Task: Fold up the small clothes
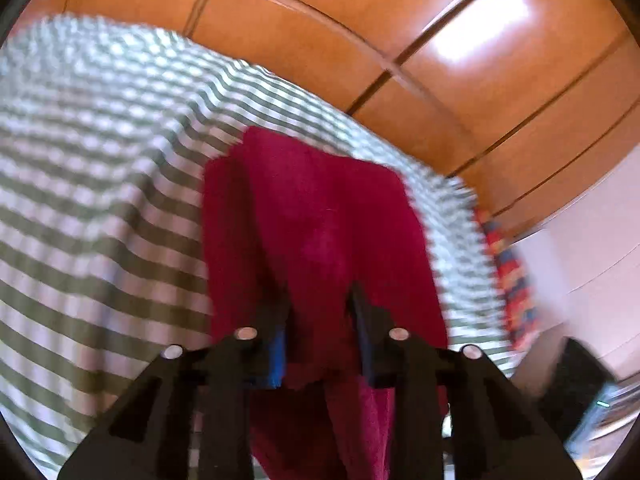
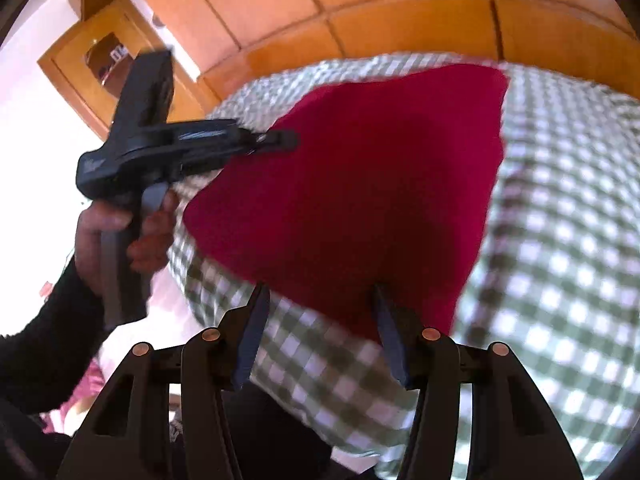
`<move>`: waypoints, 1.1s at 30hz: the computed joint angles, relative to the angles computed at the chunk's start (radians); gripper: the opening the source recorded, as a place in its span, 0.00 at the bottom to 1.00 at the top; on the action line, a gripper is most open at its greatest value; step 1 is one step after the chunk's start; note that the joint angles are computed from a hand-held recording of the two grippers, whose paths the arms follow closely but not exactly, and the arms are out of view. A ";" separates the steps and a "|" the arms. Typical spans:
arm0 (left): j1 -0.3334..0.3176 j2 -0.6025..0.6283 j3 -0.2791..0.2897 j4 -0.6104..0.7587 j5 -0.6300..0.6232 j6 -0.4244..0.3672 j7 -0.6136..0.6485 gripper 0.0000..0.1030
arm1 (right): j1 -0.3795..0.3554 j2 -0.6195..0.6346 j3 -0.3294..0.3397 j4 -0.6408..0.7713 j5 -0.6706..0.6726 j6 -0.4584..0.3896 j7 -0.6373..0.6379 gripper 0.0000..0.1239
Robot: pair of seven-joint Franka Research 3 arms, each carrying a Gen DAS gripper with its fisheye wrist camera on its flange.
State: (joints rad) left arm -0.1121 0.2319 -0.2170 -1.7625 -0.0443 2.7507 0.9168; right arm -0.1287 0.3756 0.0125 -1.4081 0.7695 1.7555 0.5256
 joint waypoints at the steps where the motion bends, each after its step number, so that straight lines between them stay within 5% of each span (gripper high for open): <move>1: -0.053 0.007 0.059 0.028 0.147 -0.078 -0.084 0.20 | 0.009 -0.017 -0.001 -0.036 -0.013 0.027 -0.017 0.43; 3: -0.067 0.026 0.072 0.040 0.231 -0.155 -0.140 0.20 | 0.027 -0.042 -0.003 -0.099 -0.019 0.085 -0.026 0.42; 5: -0.063 0.014 0.068 0.004 0.245 -0.121 -0.172 0.23 | 0.028 -0.037 -0.004 -0.097 -0.007 0.088 -0.016 0.42; 10: -0.134 -0.035 0.110 0.013 0.524 -0.196 -0.393 0.42 | -0.014 0.030 -0.001 0.030 0.015 -0.030 -0.003 0.42; 13: -0.165 -0.040 0.103 0.059 0.701 -0.285 -0.470 0.43 | -0.054 0.071 0.006 0.114 0.052 -0.097 0.024 0.42; 16: -0.172 -0.045 0.088 0.080 0.799 -0.314 -0.498 0.46 | -0.072 0.086 0.007 0.155 0.066 -0.069 0.049 0.42; 33: -0.181 -0.005 0.071 0.127 0.867 -0.325 -0.486 0.48 | -0.011 0.339 0.093 0.574 -0.059 0.026 0.285 0.42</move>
